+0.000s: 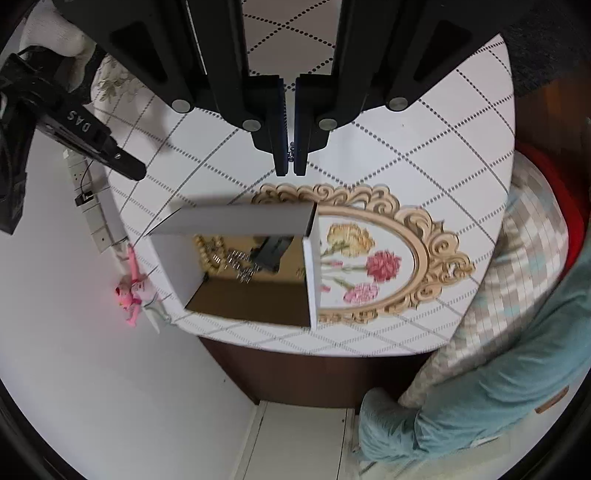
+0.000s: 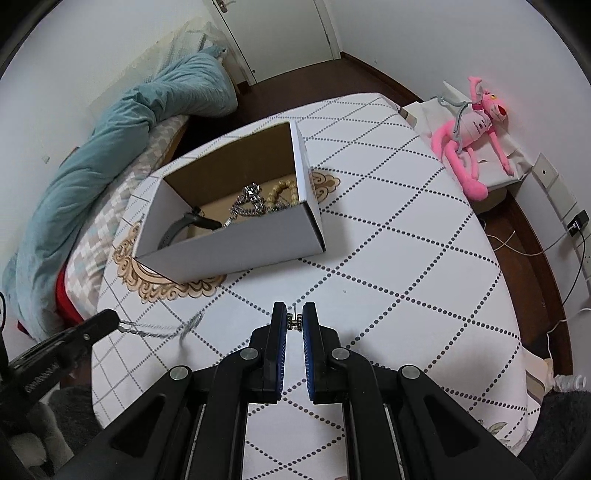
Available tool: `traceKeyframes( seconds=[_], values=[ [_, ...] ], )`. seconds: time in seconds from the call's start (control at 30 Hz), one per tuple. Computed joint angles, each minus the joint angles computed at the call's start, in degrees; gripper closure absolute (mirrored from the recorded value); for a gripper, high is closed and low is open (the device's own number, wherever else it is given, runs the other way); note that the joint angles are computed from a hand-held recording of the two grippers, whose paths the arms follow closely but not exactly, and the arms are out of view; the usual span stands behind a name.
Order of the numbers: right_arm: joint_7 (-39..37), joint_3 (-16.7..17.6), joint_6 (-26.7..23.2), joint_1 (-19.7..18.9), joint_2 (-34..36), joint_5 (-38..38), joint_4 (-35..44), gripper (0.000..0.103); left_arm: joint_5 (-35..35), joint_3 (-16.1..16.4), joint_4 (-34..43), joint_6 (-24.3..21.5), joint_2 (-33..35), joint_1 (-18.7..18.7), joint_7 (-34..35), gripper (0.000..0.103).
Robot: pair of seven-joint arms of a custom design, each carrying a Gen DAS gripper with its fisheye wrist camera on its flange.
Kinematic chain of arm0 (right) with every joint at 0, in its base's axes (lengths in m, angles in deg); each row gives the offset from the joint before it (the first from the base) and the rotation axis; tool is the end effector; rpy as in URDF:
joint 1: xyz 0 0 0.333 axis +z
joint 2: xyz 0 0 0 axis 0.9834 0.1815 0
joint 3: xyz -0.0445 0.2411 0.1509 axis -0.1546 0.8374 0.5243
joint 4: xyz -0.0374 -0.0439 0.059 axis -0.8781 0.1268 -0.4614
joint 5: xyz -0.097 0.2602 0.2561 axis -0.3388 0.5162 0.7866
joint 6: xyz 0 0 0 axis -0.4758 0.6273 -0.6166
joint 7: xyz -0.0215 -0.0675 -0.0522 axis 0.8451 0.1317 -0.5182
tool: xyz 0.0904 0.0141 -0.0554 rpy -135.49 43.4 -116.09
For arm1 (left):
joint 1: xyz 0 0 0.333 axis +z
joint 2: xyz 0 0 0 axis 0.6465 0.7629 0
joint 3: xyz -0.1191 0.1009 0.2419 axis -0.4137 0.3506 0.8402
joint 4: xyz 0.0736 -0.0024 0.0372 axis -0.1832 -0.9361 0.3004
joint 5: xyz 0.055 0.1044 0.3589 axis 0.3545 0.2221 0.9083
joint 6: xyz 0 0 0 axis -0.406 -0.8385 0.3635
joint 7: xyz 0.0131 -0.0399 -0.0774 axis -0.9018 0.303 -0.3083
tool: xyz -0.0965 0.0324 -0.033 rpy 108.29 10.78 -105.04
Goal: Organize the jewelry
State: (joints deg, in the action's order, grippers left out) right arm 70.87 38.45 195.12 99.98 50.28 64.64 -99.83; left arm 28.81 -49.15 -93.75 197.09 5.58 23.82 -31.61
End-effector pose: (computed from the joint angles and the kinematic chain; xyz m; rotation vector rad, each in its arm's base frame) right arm 0.4779 0.2314 0.4709 -2.0944 1.5192 0.0002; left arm 0.3726 -0.2406 0.4982 -2.3301 1.4943 -0.6467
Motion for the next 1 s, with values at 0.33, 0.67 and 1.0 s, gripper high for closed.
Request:
traceKeyframes(
  seconds=[0.33, 0.67, 1.0],
  values=[
    [-3.6, -0.8, -3.0, 0.2, 0.1, 3.5, 6.5, 0.094, 0.7, 1.3, 6.2, 0.0, -0.4, 1.7, 3.7, 0.102],
    [-3.5, 0.3, -10.0, -0.2, 13.7, -1.5, 28.2, 0.094, 1.3, 3.3, 19.8, 0.1, 11.2, 4.9, 11.1, 0.102],
    [0.8, 0.4, -21.8, 0.9, 32.1, -9.0, 51.2, 0.094, -4.9, 4.9, 24.8, -2.5, 21.7, 6.5, 17.2, 0.102]
  ],
)
